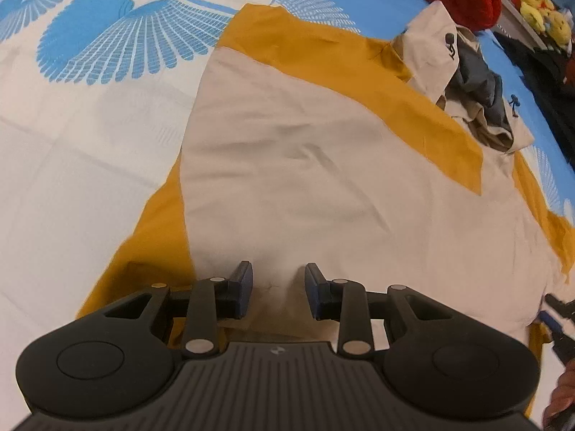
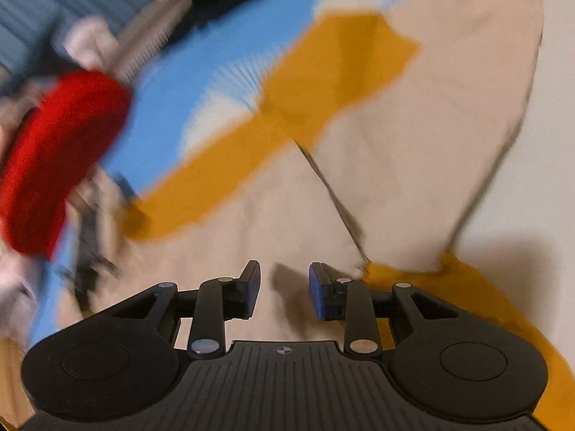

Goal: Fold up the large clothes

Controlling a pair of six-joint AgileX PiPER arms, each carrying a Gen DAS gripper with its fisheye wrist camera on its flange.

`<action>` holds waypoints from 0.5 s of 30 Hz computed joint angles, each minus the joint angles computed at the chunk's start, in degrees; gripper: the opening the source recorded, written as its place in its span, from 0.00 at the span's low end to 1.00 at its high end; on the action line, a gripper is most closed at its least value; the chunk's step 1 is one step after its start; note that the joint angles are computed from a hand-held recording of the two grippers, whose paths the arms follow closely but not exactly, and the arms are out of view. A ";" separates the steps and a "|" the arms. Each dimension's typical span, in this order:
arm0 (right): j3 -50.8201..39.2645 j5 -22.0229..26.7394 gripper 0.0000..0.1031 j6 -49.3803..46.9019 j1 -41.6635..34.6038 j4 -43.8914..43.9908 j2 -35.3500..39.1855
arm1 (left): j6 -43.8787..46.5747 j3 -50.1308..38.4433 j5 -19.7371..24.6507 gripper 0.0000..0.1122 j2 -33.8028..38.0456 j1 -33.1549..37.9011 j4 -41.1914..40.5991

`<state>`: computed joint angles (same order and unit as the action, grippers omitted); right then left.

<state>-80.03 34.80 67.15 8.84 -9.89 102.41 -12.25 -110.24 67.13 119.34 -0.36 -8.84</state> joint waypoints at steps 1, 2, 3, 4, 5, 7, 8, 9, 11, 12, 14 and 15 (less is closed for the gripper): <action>-0.82 1.10 0.30 -1.50 -0.10 0.10 0.68 | 0.15 -0.18 -0.25 0.31 -0.54 -0.03 -0.47; -1.69 1.94 0.30 -2.41 -0.02 -0.31 0.99 | 0.75 0.24 -1.03 0.32 -1.29 -0.14 -0.87; -2.98 3.30 0.30 -2.60 0.40 -1.61 1.22 | 1.63 0.82 -2.06 0.33 -2.06 -0.45 -1.08; -3.62 3.84 0.31 -2.06 0.94 -3.58 1.02 | 2.37 1.26 -2.64 0.37 -2.33 -0.87 -0.95; -3.36 3.34 0.34 -1.42 1.36 -5.28 0.47 | 2.50 1.47 -2.46 0.38 -1.98 -1.17 -0.69; -3.13 2.92 0.40 -1.86 1.47 -6.38 -0.19 | 1.07 1.57 -0.93 0.38 -0.55 -1.49 -0.07; -3.44 3.57 0.40 -2.63 1.17 -5.77 -0.10 | 0.50 1.45 -0.43 0.38 -0.18 -1.63 0.29; -3.55 4.24 0.40 -2.68 0.96 -5.34 -0.04 | 0.10 1.37 -0.32 0.38 -0.29 -1.82 0.60; -2.71 4.53 0.40 -1.60 0.38 -5.52 -1.05 | 0.18 1.18 -1.24 0.38 -1.58 -2.17 0.84; -2.14 4.40 0.40 -0.73 0.46 -6.98 -1.75 | 0.69 1.39 -2.40 0.38 -2.77 -2.52 0.86; -1.25 3.70 0.40 0.39 0.30 -11.37 -3.56 | 2.04 2.31 -4.97 0.39 -5.35 -3.09 0.29; -0.77 3.34 0.40 1.36 0.32 -14.55 -4.45 | 2.89 2.73 -5.93 0.40 -6.41 -3.54 0.02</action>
